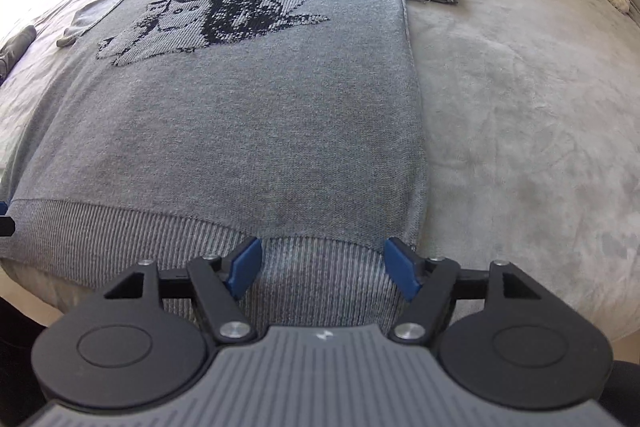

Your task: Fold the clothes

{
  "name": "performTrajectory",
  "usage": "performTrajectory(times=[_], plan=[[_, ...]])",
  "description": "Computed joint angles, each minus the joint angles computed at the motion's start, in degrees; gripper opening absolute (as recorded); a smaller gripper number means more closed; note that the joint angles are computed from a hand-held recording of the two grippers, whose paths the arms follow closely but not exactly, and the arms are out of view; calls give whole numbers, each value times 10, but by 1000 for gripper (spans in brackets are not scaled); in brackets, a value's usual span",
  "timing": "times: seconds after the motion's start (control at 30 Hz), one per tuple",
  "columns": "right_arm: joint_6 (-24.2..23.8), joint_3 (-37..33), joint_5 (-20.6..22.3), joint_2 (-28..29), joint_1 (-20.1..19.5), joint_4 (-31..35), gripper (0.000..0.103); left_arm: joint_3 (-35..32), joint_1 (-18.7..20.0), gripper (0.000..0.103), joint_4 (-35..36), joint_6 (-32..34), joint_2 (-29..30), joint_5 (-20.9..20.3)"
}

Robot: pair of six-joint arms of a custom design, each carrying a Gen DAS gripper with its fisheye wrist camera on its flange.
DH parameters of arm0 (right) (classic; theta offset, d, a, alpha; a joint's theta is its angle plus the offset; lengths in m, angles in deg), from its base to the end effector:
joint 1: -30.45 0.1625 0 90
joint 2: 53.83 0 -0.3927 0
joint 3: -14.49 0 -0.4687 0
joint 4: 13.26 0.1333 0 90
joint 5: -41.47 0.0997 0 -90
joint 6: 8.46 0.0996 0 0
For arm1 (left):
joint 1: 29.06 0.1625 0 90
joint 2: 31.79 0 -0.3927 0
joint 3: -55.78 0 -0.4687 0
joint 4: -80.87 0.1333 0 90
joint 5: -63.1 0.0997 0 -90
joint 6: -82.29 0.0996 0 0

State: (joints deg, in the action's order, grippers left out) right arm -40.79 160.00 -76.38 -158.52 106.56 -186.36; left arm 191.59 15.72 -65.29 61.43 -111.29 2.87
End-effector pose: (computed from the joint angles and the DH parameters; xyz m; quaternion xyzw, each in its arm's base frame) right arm -0.0089 -0.3976 0.2379 0.0594 -0.9075 0.2339 0.3438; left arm -0.1772 -0.4333 0.0719 0.2042 0.9446 -0.1390 0.2160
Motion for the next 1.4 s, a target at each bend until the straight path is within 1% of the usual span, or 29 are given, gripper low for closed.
performTrajectory(times=[0.07, 0.13, 0.27, 0.33, 0.53, 0.63, 0.9, 1.0, 1.1, 1.2, 1.33, 1.4], plan=[[26, -10, 6, -9, 4, 38, 72, -4, 6, 66, 9, 1, -12, -16], [46, -21, 14, -9, 11, 61, 72, -4, 8, 68, -10, 3, -15, -9], [59, -45, 18, 24, 33, 52, 72, -17, 17, 70, -48, 8, -4, 20], [64, -60, 19, 46, 44, 42, 72, -30, 29, 70, -63, 12, 9, 28], [76, -108, 26, 120, 67, 16, 72, -74, 59, 70, -133, 33, 62, 76], [80, -133, 28, 160, 77, 7, 72, -103, 81, 70, -170, 33, 96, 95], [98, -189, 46, 247, 95, 6, 72, -181, 135, 68, -288, 44, 190, 105], [86, -203, 68, 275, 96, -17, 72, -214, 153, 66, -343, 72, 229, 113], [75, -217, 91, 305, 93, -52, 72, -244, 167, 65, -407, 115, 265, 114], [72, -235, 106, 337, 91, -81, 72, -276, 180, 64, -458, 154, 297, 107], [55, -259, 117, 373, 91, -120, 72, -325, 196, 59, -489, 192, 335, 104], [48, -272, 127, 387, 89, -132, 72, -353, 203, 55, -501, 218, 355, 101]])
